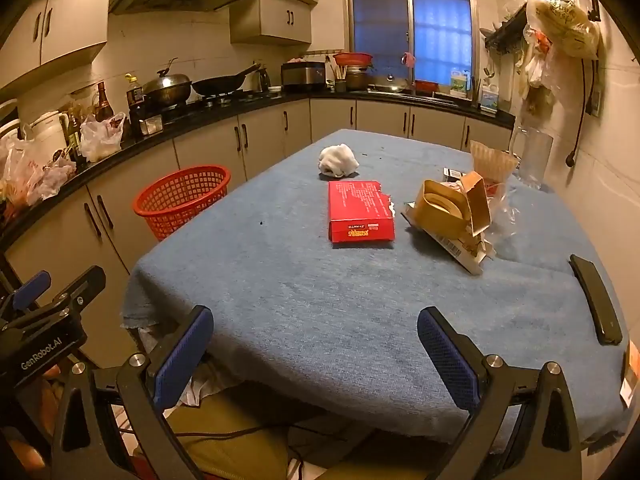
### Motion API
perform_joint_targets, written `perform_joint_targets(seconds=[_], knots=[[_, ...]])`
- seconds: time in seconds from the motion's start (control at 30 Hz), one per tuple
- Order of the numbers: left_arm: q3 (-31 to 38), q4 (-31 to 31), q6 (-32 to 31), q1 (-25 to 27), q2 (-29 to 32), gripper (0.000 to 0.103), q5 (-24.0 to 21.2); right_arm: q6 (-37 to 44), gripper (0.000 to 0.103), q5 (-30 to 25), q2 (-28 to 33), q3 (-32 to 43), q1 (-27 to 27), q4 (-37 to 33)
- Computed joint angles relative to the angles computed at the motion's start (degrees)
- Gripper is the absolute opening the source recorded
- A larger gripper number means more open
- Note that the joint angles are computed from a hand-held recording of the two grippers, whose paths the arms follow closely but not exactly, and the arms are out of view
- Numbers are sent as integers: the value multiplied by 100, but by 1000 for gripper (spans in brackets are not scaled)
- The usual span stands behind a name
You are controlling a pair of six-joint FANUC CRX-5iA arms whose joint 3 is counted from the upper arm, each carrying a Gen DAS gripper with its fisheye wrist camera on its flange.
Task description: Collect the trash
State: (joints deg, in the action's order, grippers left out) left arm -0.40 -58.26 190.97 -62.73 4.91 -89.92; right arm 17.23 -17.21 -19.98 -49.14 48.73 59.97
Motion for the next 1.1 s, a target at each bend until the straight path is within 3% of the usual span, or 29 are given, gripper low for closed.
perform_joint_targets(seconds=[0.43, 0.57, 0.63, 0.77, 1.1], knots=[[-37, 24, -11, 53, -21, 103, 43, -321, 103, -49, -21, -78, 93, 264], [-53, 67, -33, 96, -30, 103, 93, -277, 103, 50, 46, -49, -16, 275], [-55, 72, -39, 107, -32, 103, 94, -542, 103, 230, 44, -125, -158, 601], [-76, 82, -88, 139, -55, 103, 114, -87, 103, 156, 85, -10, -117, 140], [-69, 93, -71, 140, -38, 103, 120, -39, 103, 118, 103, 8, -125, 82]])
